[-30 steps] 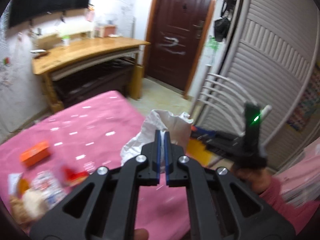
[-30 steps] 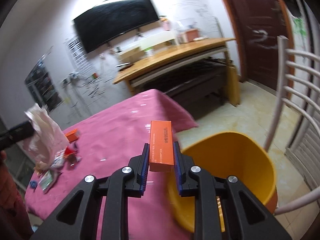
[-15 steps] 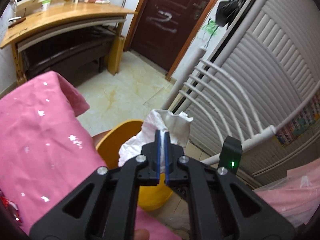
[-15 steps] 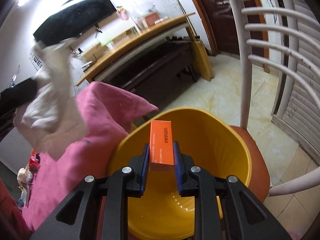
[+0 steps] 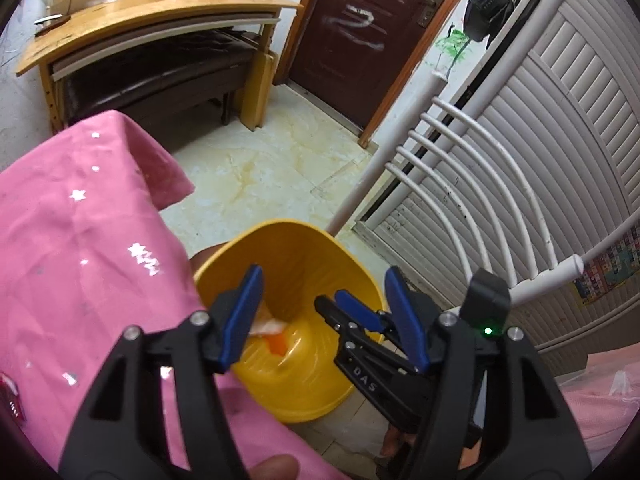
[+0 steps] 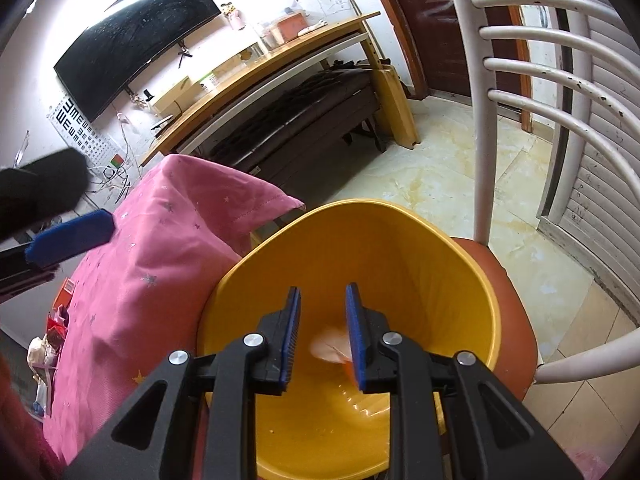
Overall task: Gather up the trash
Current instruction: 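Return both tools to the table and grasp the blue cloth with the left tool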
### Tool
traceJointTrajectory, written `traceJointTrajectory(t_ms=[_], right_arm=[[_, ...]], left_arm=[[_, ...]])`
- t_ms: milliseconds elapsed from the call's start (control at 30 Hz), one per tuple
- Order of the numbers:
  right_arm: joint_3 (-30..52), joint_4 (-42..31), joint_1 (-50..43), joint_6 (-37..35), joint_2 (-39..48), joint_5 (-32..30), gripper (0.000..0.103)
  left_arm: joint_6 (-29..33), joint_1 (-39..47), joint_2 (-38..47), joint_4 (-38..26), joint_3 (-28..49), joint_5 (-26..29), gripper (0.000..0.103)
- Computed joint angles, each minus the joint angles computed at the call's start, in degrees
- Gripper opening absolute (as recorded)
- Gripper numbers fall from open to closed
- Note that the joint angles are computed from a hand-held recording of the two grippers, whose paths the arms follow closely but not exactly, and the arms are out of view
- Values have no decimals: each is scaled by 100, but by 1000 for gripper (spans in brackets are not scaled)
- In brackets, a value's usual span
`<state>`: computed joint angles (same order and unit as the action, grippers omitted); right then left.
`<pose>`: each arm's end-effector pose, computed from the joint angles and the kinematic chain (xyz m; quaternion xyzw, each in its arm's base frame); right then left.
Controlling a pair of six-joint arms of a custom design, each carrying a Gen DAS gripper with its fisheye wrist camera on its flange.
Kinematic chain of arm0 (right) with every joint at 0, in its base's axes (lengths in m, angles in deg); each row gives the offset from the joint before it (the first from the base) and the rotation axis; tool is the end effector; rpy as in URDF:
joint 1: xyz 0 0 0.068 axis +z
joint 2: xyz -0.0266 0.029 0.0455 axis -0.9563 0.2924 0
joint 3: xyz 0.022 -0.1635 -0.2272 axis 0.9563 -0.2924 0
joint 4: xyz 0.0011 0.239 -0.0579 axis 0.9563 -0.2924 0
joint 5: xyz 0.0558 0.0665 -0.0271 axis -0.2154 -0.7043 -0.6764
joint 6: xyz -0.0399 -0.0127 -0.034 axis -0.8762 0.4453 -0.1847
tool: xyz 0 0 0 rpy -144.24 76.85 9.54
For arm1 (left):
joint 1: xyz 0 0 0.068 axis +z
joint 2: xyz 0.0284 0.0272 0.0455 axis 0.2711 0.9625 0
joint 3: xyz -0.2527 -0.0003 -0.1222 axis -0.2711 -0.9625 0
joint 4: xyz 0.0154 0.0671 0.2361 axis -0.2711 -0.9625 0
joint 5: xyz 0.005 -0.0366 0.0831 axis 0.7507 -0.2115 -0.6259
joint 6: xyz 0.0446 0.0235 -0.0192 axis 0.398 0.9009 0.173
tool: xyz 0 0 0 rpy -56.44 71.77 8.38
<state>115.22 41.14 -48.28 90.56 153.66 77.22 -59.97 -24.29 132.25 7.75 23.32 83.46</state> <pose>0.2499 0.1138 0.1189 0.0988 0.9176 0.1831 0.3387 0.2945 -0.2524 0.2185 0.1430 0.9273 -0.2267 0.2613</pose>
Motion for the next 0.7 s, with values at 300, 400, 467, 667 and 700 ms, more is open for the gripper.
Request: traceJointTrajectory(t_ms=[300, 400, 467, 667, 700], right_arm=[[102, -371, 649, -24, -567, 517, 18], [245, -573, 940, -82, -715, 795, 18], [415, -737, 1141, -84, -724, 944, 18], [1029, -1221, 1799, -11, -665, 1310, 18], [1130, -1297, 1889, -33, -642, 1360, 18]], left_arm=[[-99, 363, -1689, -22, -1272, -184, 62], [-16, 588, -2283, -166, -1601, -272, 63], [105, 804, -2743, -256, -1888, -353, 63], [483, 1633, -4011, -710, -2523, -313, 64], [580, 1844, -4234, -805, -2630, -265, 66]])
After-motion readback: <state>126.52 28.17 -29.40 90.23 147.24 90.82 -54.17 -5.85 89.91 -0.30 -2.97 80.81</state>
